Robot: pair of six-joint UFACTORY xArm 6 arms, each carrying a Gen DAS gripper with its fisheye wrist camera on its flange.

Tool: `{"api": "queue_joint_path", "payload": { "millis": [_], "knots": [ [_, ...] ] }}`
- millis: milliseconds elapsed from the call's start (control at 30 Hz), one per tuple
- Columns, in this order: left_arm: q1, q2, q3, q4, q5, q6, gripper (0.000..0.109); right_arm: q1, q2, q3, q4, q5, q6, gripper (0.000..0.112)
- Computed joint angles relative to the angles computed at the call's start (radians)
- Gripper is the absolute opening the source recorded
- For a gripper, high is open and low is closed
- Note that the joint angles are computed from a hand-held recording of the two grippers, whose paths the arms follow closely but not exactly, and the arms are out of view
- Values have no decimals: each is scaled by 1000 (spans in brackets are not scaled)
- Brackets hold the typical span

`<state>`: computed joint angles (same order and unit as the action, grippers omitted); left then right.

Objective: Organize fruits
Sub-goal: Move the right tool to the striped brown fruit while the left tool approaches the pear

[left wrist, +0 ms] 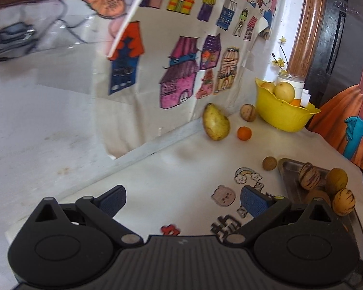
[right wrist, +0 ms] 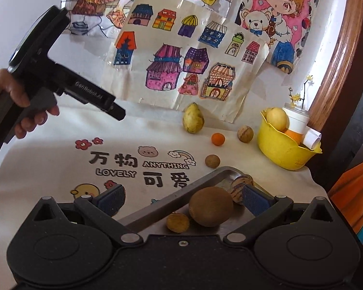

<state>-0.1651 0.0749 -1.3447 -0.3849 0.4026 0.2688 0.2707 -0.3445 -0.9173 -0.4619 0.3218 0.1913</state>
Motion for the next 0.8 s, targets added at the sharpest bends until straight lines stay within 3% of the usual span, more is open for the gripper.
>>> {"api": "queue_joint_path", "payload": {
  "millis": [533, 667, 800],
  "knots": [
    [-17, 167, -187, -24, 3, -15, 103, -62, 130, -151, 11, 20, -58, 102],
    [-23, 201, -212, -24, -33, -55, 103, -94, 215, -272, 100, 67, -83, 102],
    [-40, 233, -220, -45, -109, -65, 103, -126, 363, -501, 264, 182, -108, 102]
  ]
}}
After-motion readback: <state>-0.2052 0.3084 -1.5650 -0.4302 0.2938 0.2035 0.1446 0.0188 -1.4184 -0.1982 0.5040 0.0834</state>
